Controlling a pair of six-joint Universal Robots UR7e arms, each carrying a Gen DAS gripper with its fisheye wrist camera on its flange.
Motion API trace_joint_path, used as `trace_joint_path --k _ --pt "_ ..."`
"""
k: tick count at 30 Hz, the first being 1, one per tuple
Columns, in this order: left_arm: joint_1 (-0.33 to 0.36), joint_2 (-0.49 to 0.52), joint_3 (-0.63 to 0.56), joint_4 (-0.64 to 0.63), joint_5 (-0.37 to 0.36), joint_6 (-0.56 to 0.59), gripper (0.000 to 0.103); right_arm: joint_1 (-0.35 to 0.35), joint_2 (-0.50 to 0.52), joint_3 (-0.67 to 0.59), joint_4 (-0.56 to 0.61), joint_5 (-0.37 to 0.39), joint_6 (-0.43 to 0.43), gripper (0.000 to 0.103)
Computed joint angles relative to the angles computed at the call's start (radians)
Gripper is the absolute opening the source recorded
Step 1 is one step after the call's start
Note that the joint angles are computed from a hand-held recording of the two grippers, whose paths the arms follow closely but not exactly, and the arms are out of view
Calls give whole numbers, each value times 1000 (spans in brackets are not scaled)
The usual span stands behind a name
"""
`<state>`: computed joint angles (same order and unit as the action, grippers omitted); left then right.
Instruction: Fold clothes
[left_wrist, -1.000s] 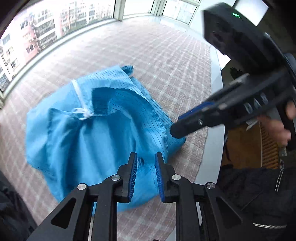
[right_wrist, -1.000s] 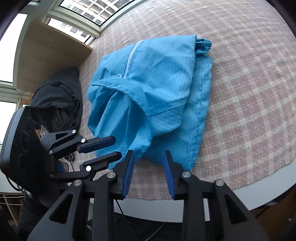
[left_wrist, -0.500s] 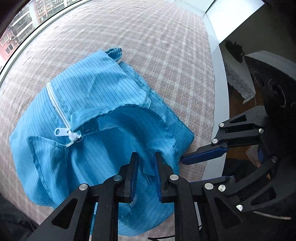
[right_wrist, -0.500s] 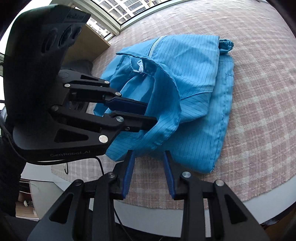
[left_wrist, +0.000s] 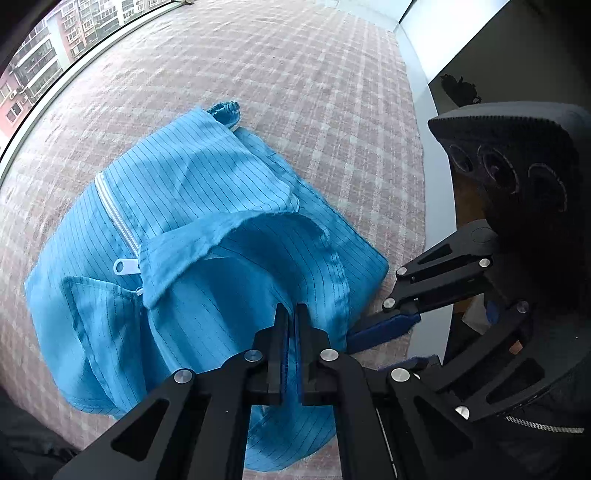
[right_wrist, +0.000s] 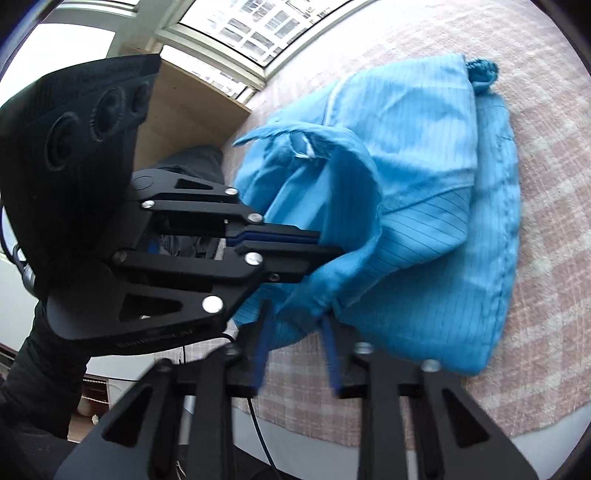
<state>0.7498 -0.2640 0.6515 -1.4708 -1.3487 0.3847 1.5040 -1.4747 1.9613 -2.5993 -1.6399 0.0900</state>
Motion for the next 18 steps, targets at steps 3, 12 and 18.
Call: trace_joint_path --k 3,12,18 --pt "0 1 4 -9 -4 5 2 8 2 -4 14 -39 -1 4" --pt "2 21 -70 28 -46 21 1 -69 -57 64 -19 78 51 4" --pt "-6 46 -143 95 -59 33 1 -51 -21 27 24 -24 80 6"
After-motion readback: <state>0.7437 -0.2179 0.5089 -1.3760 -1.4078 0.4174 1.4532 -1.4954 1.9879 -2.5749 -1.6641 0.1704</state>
